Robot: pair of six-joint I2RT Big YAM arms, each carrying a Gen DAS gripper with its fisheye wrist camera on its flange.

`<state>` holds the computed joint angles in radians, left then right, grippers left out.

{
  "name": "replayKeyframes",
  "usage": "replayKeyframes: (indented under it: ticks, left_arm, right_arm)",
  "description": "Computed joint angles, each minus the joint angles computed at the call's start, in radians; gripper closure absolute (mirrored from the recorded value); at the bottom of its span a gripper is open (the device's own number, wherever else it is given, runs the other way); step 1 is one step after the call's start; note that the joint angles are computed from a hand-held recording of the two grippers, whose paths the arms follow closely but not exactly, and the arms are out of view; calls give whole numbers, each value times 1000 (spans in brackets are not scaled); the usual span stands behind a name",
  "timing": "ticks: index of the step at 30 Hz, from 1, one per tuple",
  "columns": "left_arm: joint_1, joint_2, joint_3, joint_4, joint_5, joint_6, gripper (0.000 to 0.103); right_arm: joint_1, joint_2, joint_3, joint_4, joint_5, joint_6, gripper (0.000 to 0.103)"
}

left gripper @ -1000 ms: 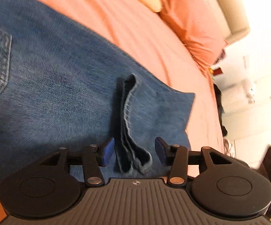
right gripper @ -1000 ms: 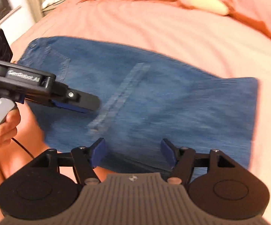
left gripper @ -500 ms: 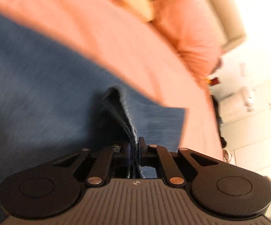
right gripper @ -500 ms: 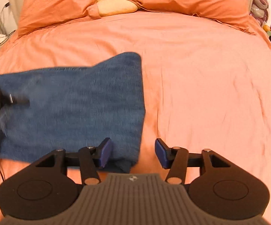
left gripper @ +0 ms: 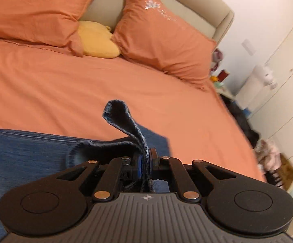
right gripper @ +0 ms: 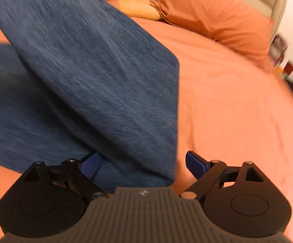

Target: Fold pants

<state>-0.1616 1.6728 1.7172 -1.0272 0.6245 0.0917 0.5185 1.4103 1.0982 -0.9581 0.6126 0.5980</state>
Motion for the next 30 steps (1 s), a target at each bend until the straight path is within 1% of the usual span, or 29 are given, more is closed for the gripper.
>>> replayKeyframes:
  ticks: [1, 2, 3, 6, 7, 8, 11, 13, 14, 15, 16, 17, 18, 19, 20, 21, 24, 26, 28, 30]
  left_arm:
    - [2, 8, -3, 6, -24, 9, 96]
    - [9, 13, -12, 6, -42, 18, 96]
    - [10, 26, -13, 5, -59, 18, 96]
    - [23, 58, -41, 11, -112, 32, 96]
    - [26, 72, -51, 14, -132, 27, 96]
    - [28, 82, -63, 19, -146, 23, 96]
    - [36, 112, -95, 37, -168, 25, 96]
    - [46, 136, -102, 33, -162, 28, 93]
    - [53, 146, -101, 29, -150, 21, 87]
    - [63, 151, -102, 30, -125, 19, 87]
    - [74, 159, -91, 15, -95, 17, 87]
    - [84, 170, -69, -16, -70, 16, 86]
    - [92, 180, -46, -49, -56, 24, 79]
    - [99, 180, -35, -63, -54, 34, 75]
    - [106, 173, -31, -61, -48, 47, 67]
    - [112, 167, -26, -57, -47, 59, 64]
    - [125, 171, 11, -66, -9, 84, 64]
    - [121, 173, 27, -57, 8, 92, 64]
    - [107, 182, 38, -38, 23, 91, 65]
    - [89, 187, 34, -5, 22, 75, 69]
  right_arm:
    - [1, -8, -3, 1, -6, -9, 27]
    - [-1, -27, -13, 0, -26, -19, 45]
    - [-4, -47, -22, -12, -44, -24, 56]
    - [-24, -104, -61, -39, -107, -29, 86]
    - [-32, -120, -75, -44, -130, -33, 97]
    - [-38, -129, -84, -49, -148, -31, 103]
    - [-47, -144, -103, -63, -180, -24, 103]
    - [-54, -142, -116, -76, -174, -10, 103]
    - [-61, -151, -126, -76, -179, -8, 103]
    - [-72, -164, -133, -73, -193, -7, 103]
    - [-83, -178, -135, -68, -211, -9, 103]
    - [-95, -190, -137, -65, -224, -16, 103]
    - [-100, -196, -132, -73, -224, -20, 103]
    - [-123, -195, -127, -64, -227, -46, 103]
    - [-105, -207, -121, -78, -221, -32, 103]
    - [-113, -209, -116, -67, -230, -40, 103]
    - [-141, -196, -86, -37, -254, -55, 103]
    - [-164, -168, -59, -1, -258, -78, 103]
    - [-192, -124, -17, 37, -265, -107, 103]
    - [-223, -76, 29, 75, -278, -125, 103]
